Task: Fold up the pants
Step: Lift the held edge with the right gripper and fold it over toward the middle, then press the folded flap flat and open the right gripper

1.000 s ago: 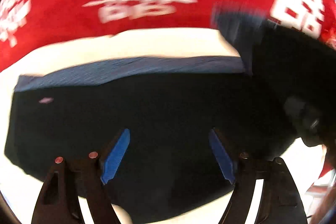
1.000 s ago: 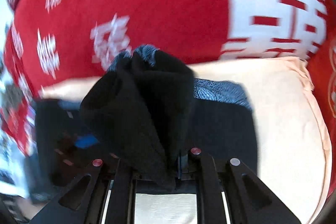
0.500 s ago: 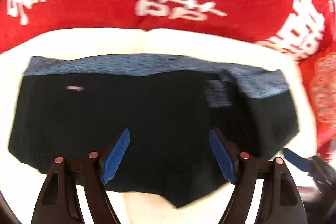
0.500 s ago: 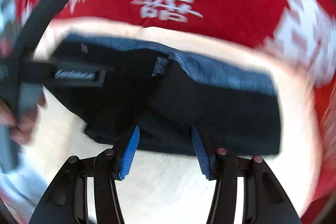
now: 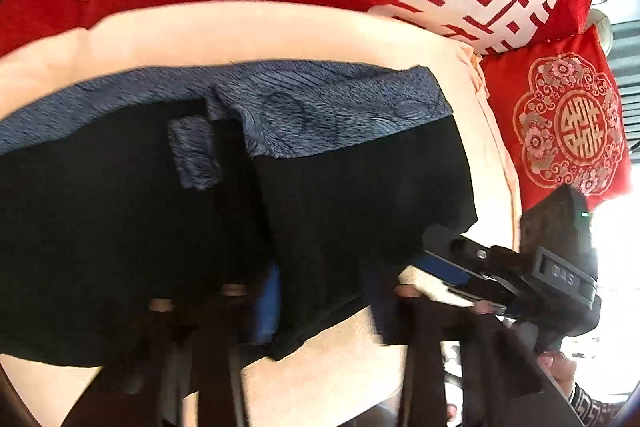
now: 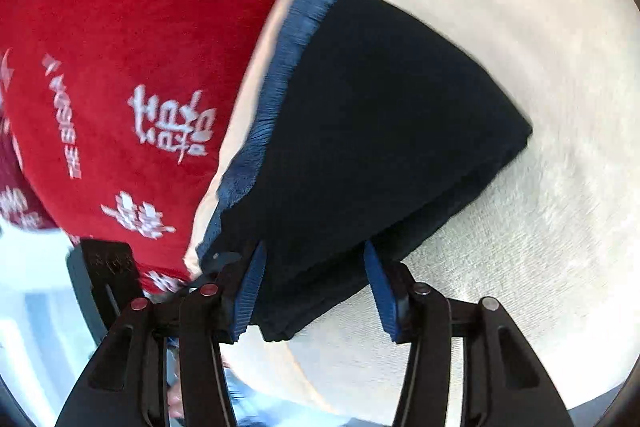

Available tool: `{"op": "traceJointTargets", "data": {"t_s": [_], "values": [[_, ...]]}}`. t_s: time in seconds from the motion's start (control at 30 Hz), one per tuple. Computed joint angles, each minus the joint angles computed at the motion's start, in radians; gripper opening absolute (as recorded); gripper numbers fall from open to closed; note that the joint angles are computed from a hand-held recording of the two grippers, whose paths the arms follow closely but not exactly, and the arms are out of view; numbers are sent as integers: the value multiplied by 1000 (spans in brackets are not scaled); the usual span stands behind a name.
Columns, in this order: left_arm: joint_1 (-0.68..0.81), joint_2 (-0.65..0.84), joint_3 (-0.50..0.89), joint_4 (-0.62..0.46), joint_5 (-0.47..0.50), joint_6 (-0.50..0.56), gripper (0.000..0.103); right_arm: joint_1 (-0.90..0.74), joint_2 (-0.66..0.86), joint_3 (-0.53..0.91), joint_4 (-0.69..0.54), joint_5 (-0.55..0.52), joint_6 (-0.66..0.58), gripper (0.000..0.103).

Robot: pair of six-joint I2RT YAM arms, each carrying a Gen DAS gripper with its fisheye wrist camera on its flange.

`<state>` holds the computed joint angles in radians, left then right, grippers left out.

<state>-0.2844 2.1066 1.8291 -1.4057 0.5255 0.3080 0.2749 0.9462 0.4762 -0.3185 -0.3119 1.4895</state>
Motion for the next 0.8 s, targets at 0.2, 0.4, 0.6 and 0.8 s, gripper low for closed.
{"op": "traceJointTargets", "data": {"t_s": [0.2,0.4,0.6,0.8], "values": [[-13,-77,-16,-7,4,34,17,10,12,-3,76,-18,21,4],[22,-169,-207,120,-129,39,17,82,140,100,6,-35,-69,4],[25,-225,-331,269,-142,-27,18,116,291,136,49,-28,-130,5],[3,-274,-311,271,-212,-71,61,13,246,238,-216,-222,-362,54]]}}
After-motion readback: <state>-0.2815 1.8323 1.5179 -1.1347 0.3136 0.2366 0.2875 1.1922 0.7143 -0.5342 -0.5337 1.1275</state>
